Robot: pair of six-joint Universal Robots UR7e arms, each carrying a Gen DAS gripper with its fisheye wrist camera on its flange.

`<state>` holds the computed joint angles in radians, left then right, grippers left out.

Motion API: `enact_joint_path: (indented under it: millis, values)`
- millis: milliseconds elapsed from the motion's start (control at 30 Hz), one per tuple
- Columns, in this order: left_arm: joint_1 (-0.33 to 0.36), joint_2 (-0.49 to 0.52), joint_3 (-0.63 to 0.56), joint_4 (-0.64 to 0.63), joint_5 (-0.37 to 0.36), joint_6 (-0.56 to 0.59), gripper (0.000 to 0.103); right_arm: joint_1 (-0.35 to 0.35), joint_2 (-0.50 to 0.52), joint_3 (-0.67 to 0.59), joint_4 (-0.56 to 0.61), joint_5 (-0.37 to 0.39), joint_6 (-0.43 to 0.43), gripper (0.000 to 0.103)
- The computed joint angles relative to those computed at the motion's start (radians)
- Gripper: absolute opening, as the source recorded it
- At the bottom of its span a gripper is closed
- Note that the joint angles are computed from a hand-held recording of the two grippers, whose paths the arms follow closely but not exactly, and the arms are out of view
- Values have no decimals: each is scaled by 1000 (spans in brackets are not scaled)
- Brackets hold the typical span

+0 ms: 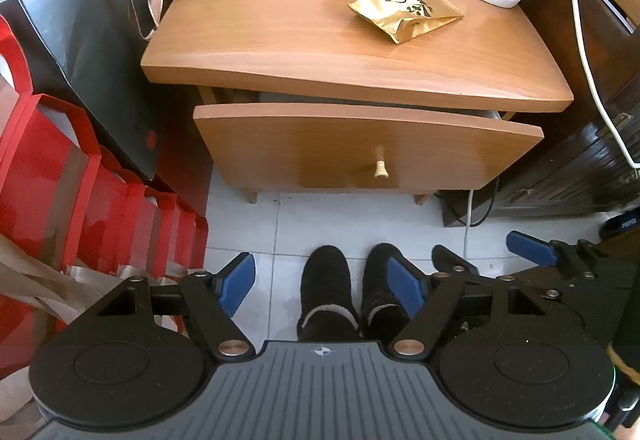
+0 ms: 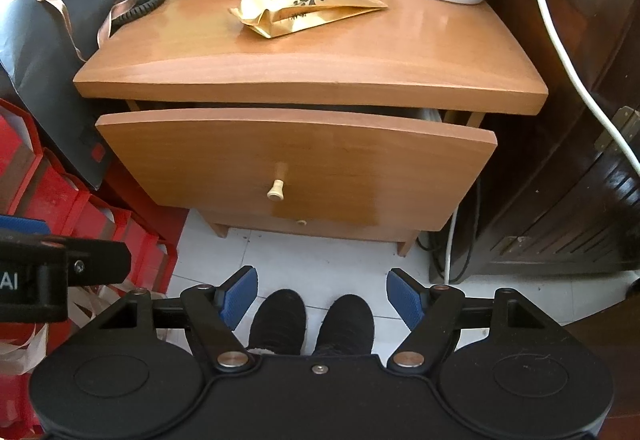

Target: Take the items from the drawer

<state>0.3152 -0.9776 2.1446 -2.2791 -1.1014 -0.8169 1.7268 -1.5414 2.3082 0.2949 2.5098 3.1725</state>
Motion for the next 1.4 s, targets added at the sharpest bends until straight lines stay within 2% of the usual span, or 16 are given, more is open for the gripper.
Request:
enact_joint_path:
  millis: [267,933,1400]
  values:
    - [-14,-16,32,-15,23,15,77,36,13,-12,54,26,53,70]
    - [-55,-105,105,-62,1,-21,77,171,28,-26,144,62,183,70]
    - [-113,-164,132,-34,69,-48,77,259,55,-36,197,103,286,70]
